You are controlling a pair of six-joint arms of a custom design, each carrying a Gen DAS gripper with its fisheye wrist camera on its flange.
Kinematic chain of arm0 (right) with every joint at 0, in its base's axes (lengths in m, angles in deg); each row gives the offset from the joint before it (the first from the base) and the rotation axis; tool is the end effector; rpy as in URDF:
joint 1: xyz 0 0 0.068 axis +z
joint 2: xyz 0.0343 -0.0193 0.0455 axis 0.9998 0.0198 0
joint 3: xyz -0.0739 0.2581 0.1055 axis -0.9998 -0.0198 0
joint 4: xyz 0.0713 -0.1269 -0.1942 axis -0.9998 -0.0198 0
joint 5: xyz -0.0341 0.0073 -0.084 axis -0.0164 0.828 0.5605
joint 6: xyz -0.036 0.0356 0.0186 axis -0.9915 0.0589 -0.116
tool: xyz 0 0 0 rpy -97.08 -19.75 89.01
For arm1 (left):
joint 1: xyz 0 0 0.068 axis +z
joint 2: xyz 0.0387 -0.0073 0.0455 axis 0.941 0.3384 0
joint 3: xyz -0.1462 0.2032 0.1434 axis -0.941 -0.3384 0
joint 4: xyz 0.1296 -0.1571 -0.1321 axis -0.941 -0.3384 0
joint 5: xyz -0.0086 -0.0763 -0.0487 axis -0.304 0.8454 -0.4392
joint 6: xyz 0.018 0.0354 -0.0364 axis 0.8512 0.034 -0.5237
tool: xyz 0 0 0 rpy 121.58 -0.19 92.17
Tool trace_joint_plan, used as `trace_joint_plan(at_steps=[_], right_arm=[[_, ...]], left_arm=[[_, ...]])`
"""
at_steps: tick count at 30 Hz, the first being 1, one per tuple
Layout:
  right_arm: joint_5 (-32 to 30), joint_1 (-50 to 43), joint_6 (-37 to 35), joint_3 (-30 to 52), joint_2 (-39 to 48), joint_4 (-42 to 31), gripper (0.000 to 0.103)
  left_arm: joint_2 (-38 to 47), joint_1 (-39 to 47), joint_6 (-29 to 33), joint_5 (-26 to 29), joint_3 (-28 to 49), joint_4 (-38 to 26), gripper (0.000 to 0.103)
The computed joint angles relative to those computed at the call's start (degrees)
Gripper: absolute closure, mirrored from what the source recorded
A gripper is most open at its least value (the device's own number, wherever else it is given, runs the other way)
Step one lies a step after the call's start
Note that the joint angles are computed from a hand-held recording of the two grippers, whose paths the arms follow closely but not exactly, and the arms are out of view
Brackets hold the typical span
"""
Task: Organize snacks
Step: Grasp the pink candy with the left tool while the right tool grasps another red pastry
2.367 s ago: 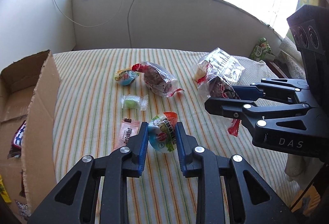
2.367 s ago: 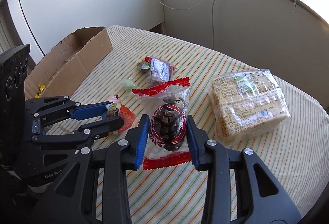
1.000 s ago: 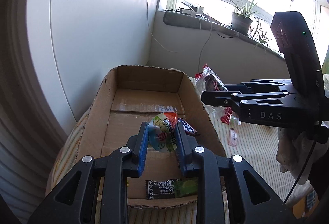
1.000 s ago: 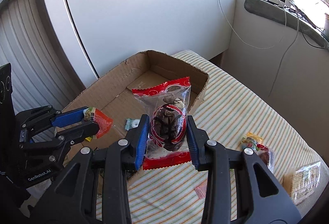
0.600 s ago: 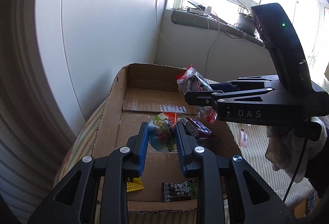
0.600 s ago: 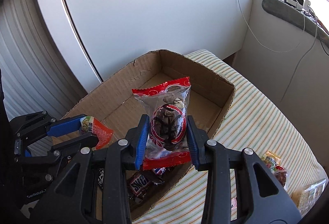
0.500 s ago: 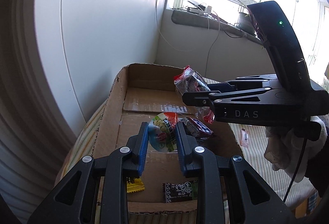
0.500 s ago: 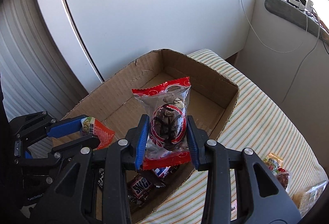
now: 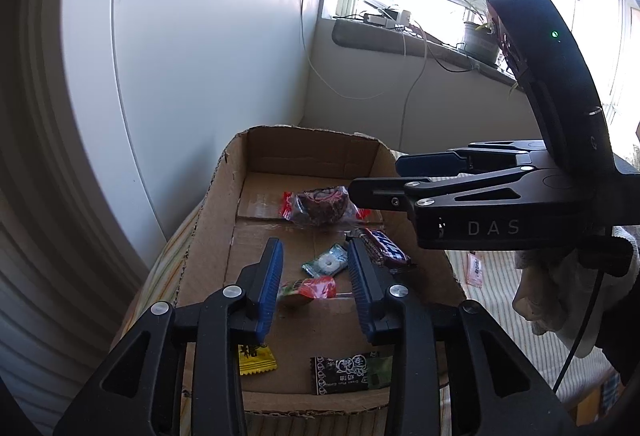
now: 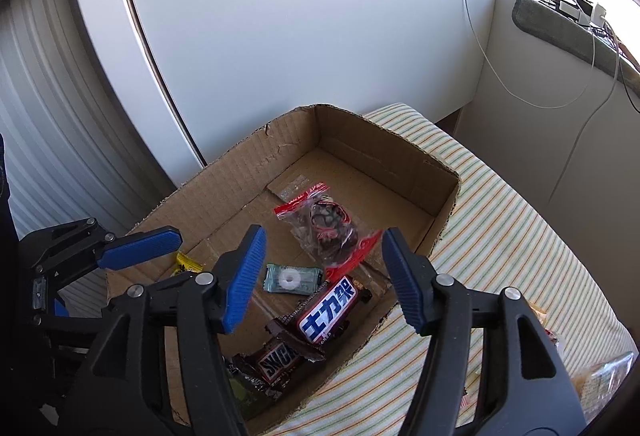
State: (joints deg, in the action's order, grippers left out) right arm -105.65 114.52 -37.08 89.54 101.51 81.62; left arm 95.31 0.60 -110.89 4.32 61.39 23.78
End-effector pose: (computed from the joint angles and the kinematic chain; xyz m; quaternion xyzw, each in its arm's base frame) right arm 0.2844 0.1524 0.0434 -0.4383 0.8248 0.2034 0.2936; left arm 0.1290 -0.2689 0.0301 -0.1366 0.8890 -0.0099 0.4370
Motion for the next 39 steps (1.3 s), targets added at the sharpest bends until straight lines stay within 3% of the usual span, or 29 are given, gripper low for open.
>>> trace_joint_plan(at_steps=[12, 23, 31, 39], right_arm=[[-2.34, -5.7, -1.86, -4.11, -3.11, 1.08, 0.039], [-9.08, -24.18, -9.58, -4.09, -4.2, -4.4, 0.039], [-11.92, -34.47, -15.83, 3.05, 0.24, -13.11, 0.039], [-12.07, -36.61, -20.38, 6.65, 4.53, -15.81, 0.039]], left_arm=[[-0.13, -1.56, 0.14, -1.14, 3.96, -3.58, 0.071], [2.46, -1.36, 8.41, -0.22, 13.18, -3.54, 0.071], [7.76, -0.53, 16.66, 3.52, 23.11, -1.91, 0.071], [17.29, 1.66, 21.43, 11.55, 36.06, -2.44, 0.071]])
